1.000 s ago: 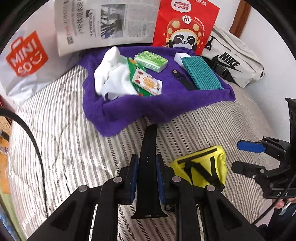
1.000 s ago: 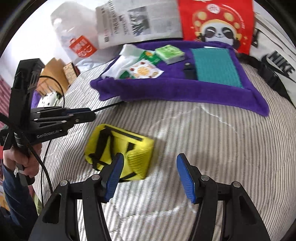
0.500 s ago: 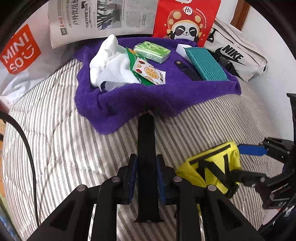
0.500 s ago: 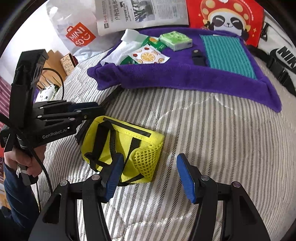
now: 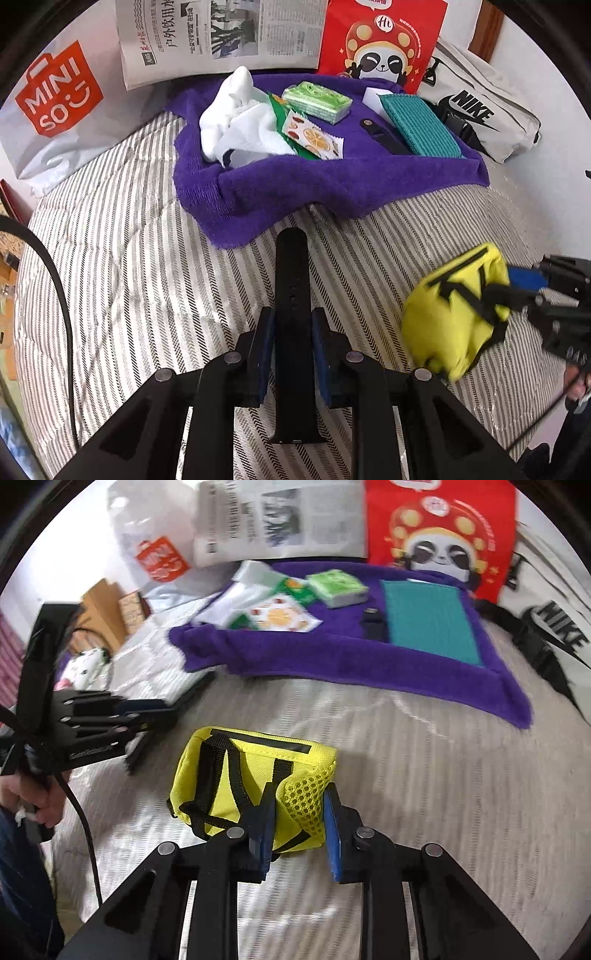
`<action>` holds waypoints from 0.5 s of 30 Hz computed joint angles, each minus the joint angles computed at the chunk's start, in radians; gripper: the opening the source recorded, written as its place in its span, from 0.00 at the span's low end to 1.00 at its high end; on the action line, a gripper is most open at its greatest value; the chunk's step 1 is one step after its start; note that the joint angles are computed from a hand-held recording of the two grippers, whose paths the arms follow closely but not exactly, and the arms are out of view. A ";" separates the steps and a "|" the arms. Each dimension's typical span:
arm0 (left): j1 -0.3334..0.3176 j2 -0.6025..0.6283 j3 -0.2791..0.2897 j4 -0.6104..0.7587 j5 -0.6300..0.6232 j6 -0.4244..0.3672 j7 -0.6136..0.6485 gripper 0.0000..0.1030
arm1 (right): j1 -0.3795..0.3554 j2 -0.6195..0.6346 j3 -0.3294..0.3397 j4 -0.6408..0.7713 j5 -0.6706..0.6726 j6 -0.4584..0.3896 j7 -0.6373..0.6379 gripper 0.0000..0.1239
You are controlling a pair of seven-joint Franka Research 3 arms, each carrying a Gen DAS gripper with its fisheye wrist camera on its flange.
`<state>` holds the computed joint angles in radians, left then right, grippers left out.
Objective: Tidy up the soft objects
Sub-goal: 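Grasp the yellow mesh bag's edge with the right tool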
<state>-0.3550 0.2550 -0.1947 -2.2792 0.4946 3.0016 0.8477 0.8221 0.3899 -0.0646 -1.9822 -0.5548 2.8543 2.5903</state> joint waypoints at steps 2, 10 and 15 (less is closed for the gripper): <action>-0.016 0.003 0.012 0.012 0.022 -0.021 -0.010 0.19 | -0.019 0.003 0.014 -0.006 0.028 0.003 -0.018 0.19; -0.027 0.018 0.015 0.047 0.069 -0.064 -0.036 0.19 | -0.008 0.031 -0.003 0.008 0.064 0.016 -0.036 0.22; 0.045 0.010 -0.051 0.010 -0.040 0.001 0.023 0.19 | 0.001 0.012 -0.026 -0.033 0.094 0.089 -0.040 0.19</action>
